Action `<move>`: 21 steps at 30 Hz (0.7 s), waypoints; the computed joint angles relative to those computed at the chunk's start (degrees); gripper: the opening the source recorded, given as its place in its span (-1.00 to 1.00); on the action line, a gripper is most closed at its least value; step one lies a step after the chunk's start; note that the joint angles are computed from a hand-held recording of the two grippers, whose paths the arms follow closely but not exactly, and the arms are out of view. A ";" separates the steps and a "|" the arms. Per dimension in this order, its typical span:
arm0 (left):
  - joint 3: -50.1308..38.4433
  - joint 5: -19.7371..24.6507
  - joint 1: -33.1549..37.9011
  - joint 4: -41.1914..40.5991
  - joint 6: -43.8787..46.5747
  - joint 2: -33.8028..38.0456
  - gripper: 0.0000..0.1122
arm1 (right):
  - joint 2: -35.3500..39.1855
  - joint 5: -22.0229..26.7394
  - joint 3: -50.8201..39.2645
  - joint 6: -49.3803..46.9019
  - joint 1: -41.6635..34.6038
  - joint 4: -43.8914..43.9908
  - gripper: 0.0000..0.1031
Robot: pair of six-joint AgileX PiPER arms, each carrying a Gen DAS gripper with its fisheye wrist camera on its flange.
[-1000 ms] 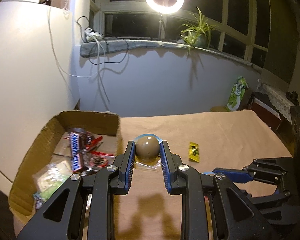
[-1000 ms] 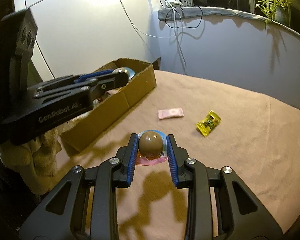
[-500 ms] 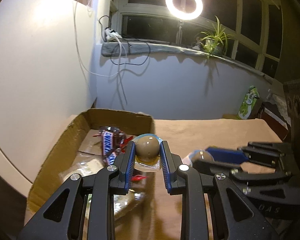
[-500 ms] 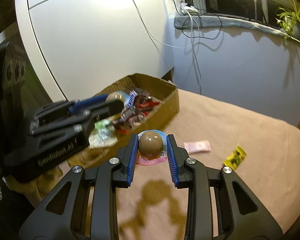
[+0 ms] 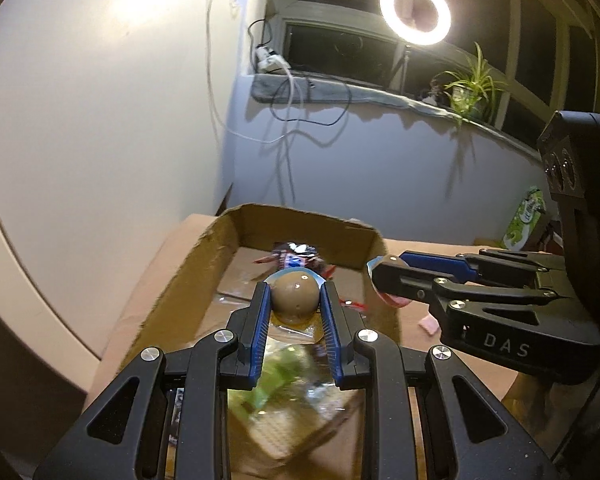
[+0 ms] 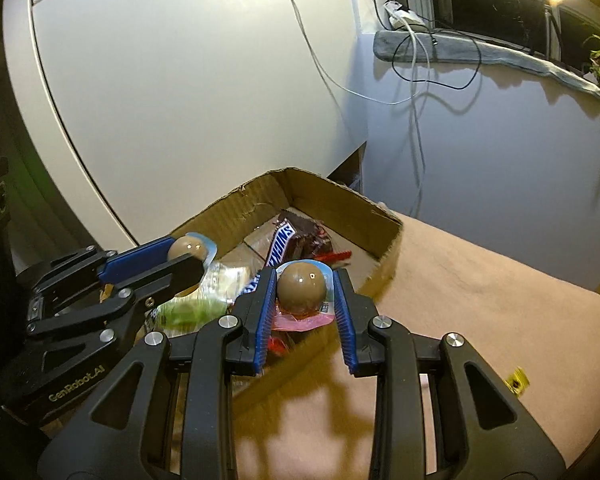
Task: Organize snacks
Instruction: 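Carry both round chocolates over the cardboard box with the left and right tools, then open both tools over the box to drop the round chocolates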
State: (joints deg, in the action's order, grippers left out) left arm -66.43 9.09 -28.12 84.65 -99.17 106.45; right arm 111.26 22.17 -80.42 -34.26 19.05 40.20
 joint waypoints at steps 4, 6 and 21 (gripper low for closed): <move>0.55 0.04 0.88 0.67 -0.58 0.12 -0.58 | 2.96 0.80 -3.72 3.09 1.19 -2.73 -0.42; 0.75 -0.03 1.13 0.36 -0.41 0.12 -0.58 | 3.95 1.15 -5.07 4.21 1.60 -3.68 -0.42; 1.07 0.35 1.79 -1.83 1.71 -0.21 -0.56 | 5.75 0.69 -7.02 7.17 2.90 -6.14 -0.35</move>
State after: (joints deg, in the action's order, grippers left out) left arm -65.36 9.44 -26.33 82.82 -97.46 106.25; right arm 117.02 22.87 -87.45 -27.09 21.95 34.06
